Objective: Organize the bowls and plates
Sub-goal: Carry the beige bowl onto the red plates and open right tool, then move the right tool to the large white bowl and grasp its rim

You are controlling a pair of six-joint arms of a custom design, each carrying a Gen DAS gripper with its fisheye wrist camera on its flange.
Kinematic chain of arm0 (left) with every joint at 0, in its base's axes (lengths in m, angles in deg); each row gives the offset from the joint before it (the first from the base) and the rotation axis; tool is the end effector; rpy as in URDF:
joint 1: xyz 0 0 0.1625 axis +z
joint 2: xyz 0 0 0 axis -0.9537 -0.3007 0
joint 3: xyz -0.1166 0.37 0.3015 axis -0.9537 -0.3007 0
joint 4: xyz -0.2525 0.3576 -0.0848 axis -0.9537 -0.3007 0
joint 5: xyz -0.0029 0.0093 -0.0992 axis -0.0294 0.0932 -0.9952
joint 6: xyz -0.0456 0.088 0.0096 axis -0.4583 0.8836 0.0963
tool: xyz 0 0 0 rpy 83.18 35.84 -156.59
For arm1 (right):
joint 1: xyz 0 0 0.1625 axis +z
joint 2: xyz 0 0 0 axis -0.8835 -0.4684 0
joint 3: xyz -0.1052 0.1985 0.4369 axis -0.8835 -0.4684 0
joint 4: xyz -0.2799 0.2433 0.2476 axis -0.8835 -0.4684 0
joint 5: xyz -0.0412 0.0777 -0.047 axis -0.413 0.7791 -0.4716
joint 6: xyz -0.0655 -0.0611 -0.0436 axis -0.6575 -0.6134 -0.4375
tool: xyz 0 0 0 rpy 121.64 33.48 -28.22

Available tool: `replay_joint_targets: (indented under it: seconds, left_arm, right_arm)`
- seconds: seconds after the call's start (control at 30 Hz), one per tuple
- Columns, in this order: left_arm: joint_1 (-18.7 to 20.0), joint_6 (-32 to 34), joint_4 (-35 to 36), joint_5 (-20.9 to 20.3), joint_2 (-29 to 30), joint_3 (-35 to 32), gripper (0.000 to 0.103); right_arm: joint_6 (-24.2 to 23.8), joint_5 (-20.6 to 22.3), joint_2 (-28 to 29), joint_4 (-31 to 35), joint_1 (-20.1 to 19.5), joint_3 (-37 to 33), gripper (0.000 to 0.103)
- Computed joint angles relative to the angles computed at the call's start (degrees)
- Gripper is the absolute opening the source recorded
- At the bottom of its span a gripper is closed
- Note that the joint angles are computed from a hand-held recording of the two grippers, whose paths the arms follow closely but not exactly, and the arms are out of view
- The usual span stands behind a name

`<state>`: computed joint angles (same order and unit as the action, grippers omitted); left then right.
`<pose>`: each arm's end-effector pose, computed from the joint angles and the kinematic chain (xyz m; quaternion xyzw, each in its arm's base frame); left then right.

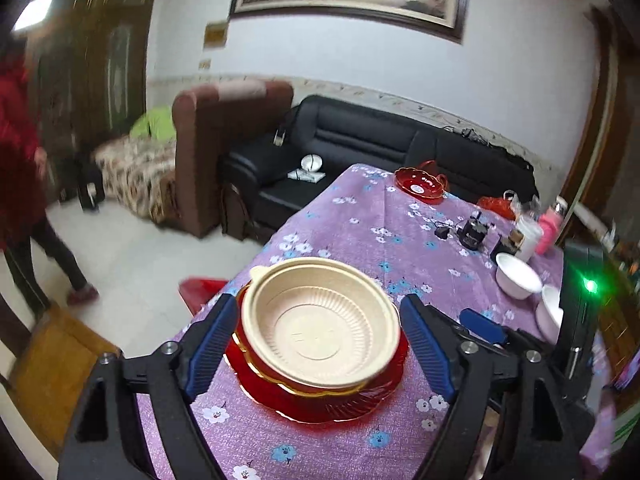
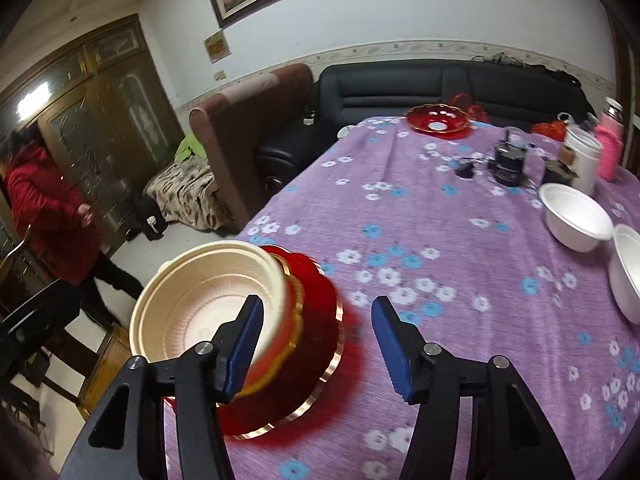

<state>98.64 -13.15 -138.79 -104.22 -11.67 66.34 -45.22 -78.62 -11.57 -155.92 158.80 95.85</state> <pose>-0.4312 -0.4613 0.1059 0.1154 0.8311 -0.4501 0.3055 0.1658 -0.5350 0.3160 0.1914 -0.8987 0.3382 0.2035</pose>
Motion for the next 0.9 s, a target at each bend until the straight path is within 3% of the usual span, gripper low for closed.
replay_joint_targets:
  seconds: [0.53, 0.9]
  left_arm:
    - [-5.5, -1.7, 14.8, 5.7, 8.2, -6.4, 0.085]
    - [-5.5, 1.5, 15.5, 4.5, 11.3, -9.4, 0.085]
  right_arm:
    - [1.1, 5.8, -10.2, 3.7, -9.1, 4.2, 0.064]
    - [0.8, 8.6, -11.9, 4.4, -12.1, 4.0, 0.065]
